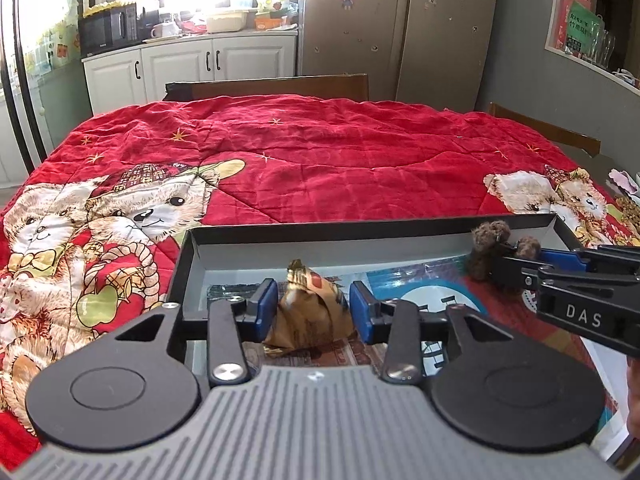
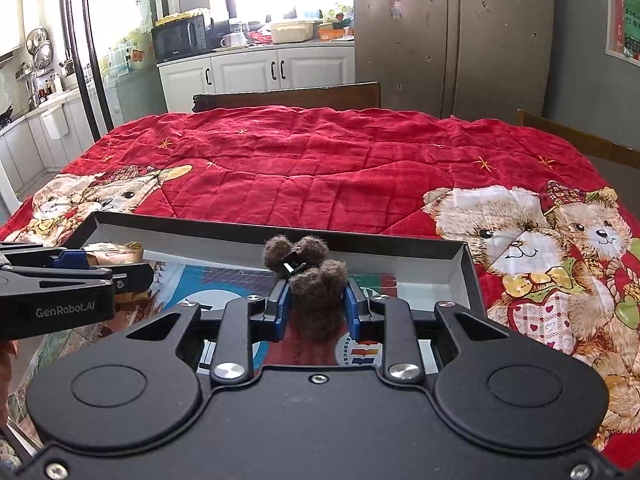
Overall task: Organize objects
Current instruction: 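Open the left tool to drop the pyramid while the right tool releases the pompoms in the box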
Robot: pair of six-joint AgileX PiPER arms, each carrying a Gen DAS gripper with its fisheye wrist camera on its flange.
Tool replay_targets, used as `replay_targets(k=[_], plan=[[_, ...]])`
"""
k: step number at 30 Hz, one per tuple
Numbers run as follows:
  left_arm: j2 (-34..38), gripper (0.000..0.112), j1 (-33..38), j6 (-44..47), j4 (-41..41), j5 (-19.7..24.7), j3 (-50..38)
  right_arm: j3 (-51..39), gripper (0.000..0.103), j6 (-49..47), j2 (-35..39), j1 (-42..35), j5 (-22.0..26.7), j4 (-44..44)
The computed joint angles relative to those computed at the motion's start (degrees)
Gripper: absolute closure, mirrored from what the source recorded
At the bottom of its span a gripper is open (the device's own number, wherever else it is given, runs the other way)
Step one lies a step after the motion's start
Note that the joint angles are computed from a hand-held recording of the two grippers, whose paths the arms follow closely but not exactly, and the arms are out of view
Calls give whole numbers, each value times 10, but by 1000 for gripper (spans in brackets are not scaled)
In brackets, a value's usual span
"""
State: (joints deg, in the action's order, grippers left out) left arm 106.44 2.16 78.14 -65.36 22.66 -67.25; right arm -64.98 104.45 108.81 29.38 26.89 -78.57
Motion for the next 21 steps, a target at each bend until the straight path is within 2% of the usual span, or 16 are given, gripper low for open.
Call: replay_targets(k=[2, 5, 15, 21], plan=[[1, 52, 2, 0, 0, 4, -2, 3, 65, 9, -2, 1, 2, -10], [0, 49, 5, 5, -7, 6, -1, 4, 61, 10, -2, 7, 14, -18], [-19, 39, 10, 61, -64, 4, 20, 22, 55, 32, -21, 15, 23, -34], [-44, 27, 11, 135, -136, -11, 47, 45, 50, 62, -50, 24, 29, -54]])
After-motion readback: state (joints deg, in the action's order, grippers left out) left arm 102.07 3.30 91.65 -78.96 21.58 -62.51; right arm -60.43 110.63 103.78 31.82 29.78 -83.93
